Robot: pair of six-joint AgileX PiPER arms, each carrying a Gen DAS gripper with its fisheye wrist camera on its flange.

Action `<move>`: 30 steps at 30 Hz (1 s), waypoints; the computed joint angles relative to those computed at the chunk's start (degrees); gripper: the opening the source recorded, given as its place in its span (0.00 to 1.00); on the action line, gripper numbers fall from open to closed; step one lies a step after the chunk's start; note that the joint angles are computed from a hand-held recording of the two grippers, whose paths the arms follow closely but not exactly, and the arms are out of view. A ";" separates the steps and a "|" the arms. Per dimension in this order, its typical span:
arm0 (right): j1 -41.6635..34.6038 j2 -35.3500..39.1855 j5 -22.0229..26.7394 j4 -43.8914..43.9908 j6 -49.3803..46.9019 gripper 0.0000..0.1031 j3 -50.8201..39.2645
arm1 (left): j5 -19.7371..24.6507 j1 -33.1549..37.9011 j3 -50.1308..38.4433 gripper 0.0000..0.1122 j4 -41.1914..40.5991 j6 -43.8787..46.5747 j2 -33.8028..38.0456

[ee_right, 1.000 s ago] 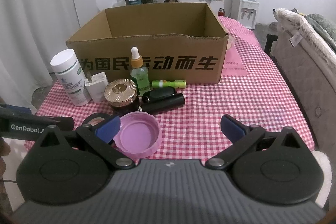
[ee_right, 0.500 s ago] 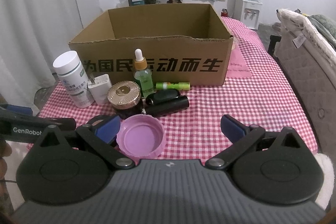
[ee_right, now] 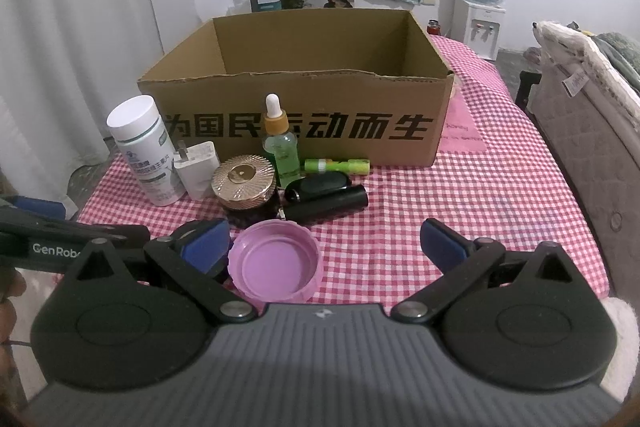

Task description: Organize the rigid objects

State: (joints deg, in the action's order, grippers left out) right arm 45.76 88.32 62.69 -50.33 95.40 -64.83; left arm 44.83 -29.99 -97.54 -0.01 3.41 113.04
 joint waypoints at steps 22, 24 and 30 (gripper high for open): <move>-1.82 -0.14 -3.99 -0.35 0.04 0.99 1.63 | 2.23 -0.15 -3.29 0.92 1.09 -0.47 3.52; -2.07 -0.12 -4.55 -0.43 0.09 0.99 1.89 | 2.16 -0.18 -3.39 0.92 0.88 -0.08 3.93; -3.10 -0.67 -7.03 -0.82 1.28 0.99 4.03 | 1.41 -0.24 -3.20 0.92 -1.57 3.04 4.86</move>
State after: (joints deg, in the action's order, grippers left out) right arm 42.65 87.66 55.66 -51.15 96.68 -60.80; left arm 46.24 -30.23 -100.74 -1.57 6.44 117.90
